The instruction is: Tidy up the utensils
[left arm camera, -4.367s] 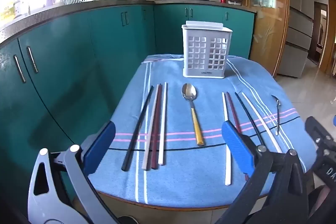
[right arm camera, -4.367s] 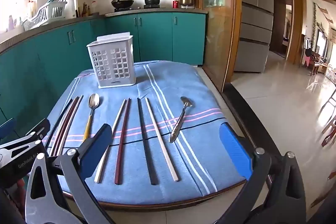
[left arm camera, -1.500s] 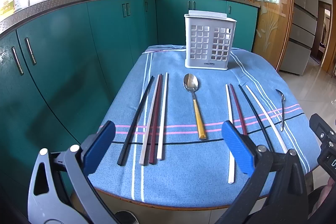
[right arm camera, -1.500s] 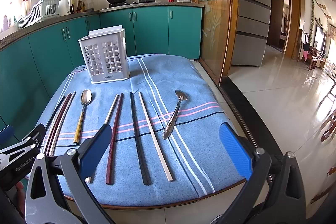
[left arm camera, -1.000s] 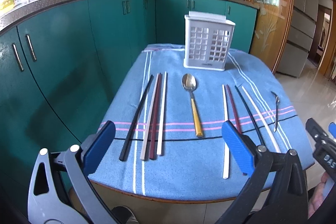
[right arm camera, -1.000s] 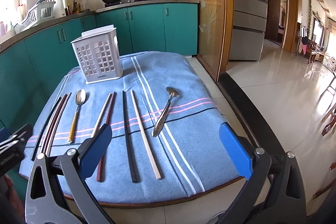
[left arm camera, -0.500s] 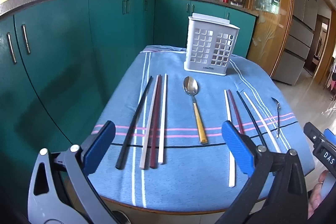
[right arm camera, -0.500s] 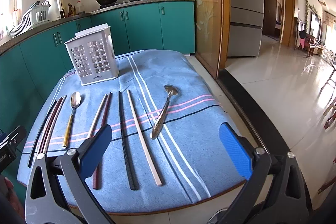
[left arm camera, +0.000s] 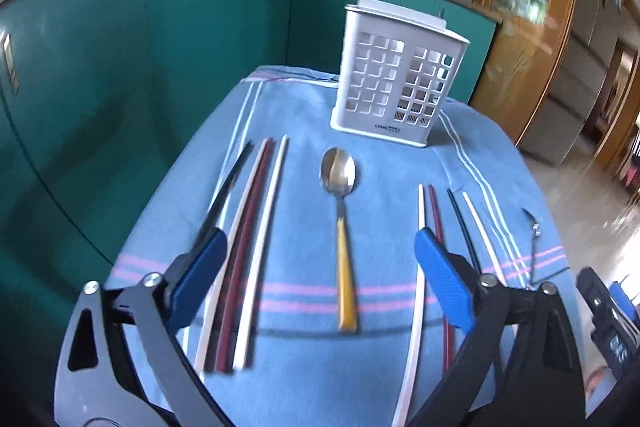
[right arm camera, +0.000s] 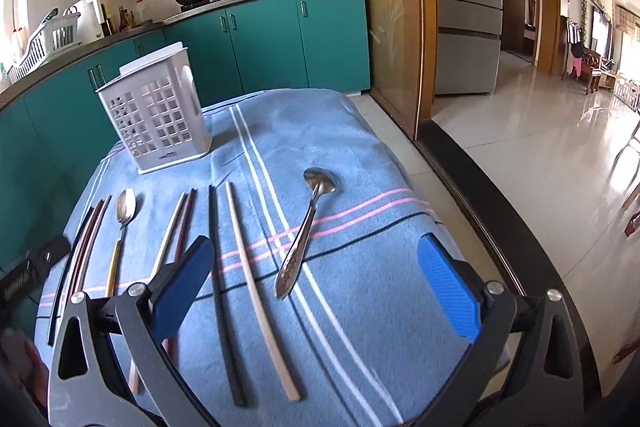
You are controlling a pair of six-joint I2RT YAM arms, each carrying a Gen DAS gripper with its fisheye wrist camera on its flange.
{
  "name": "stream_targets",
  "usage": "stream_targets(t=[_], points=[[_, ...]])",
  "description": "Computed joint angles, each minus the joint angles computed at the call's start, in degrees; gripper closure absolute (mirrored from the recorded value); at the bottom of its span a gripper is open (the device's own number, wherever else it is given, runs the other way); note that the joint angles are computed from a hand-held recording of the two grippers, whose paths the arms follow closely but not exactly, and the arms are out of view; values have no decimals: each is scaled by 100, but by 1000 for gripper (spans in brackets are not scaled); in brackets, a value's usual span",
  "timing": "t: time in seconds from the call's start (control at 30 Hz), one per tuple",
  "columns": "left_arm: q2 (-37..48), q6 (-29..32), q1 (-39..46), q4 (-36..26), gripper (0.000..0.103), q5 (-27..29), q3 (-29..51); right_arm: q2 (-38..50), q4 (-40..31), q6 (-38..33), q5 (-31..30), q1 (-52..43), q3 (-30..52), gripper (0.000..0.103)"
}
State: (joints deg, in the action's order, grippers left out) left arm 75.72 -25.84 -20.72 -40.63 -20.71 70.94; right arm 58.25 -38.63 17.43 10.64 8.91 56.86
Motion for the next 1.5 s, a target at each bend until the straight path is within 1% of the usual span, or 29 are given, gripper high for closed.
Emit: stream_targets(t=[0.03, 0.07, 0.17, 0.2, 0.27, 0.37, 0.4, 0.47, 0.57, 0.6, 0.63, 0.7, 0.8, 0.83, 0.9, 0.97, 1.07, 1.13, 1.17, 1.23, 1.33, 1.4, 1.5], points=[[310, 121, -60, -82, 20, -144, 299, 56, 46, -20, -43, -65, 2, 4], [511, 195, -81, -163, 24, -204, 506, 104, 71, -45, -101, -131, 11, 4], [1359, 460, -88, -477, 25, -350, 1349, 247, 94, -118, -320, -323, 56, 6], [1640, 471, -20, -596, 26, -280, 1616, 274, 101, -134, -406, -376, 65, 6], [2056, 367, 122, -791, 30, -149, 1976, 323, 99, -178, -512, -399, 84, 6], [2699, 250, 250, -1086, 34, -96, 2544, 381, 113, -263, -557, -401, 88, 7], [2801, 225, 279, -1105, 34, -41, 2617, 403, 115, -283, -602, -433, 92, 7], [3049, 187, 321, -1220, 40, 28, 2834, 423, 138, -306, -662, -498, 86, 7], [3407, 81, 430, -1377, 47, 370, 3049, 480, 124, -347, -792, -610, 105, 8], [3362, 34, 419, -1152, 47, 313, 2907, 500, 122, -350, -835, -641, 108, 8], [3389, 2, 387, -1098, 47, 179, 2892, 502, 112, -352, -876, -669, 106, 8], [3412, -37, 377, -1032, 48, 181, 2879, 532, 89, -355, -968, -721, 125, 8], [3500, -24, 358, -1007, 59, 257, 2976, 548, 66, -370, -1061, -786, 131, 8], [3518, 29, 334, -990, 68, 251, 2995, 553, 56, -378, -1091, -801, 135, 8], [3581, 99, 263, -1094, 68, 106, 3109, 560, 59, -403, -1111, -825, 132, 8], [3492, 120, 255, -1016, 69, 99, 2995, 583, 52, -434, -1110, -851, 132, 8], [3110, 22, 246, -748, 69, 300, 2575, 635, 50, -472, -1130, -947, 152, 8], [2556, 140, 67, -445, 69, 53, 2089, 730, 55, -442, -1224, -1083, 182, 8], [2183, 247, -92, -251, 69, -145, 1782, 760, 47, -429, -1273, -1136, 191, 9], [1659, 290, -309, 7, 69, -314, 1333, 868, 32, -348, -1369, -1230, 235, 12], [848, 284, -455, 476, 69, -248, 597, 1205, -11, -215, -1366, -1120, 455, 22], [684, 319, -500, 629, 69, -291, 433, 1465, -69, -215, -1290, -973, 686, 31], [584, 546, -449, 829, 69, -251, 251, 2018, -113, -206, -987, -752, 1177, 36]])
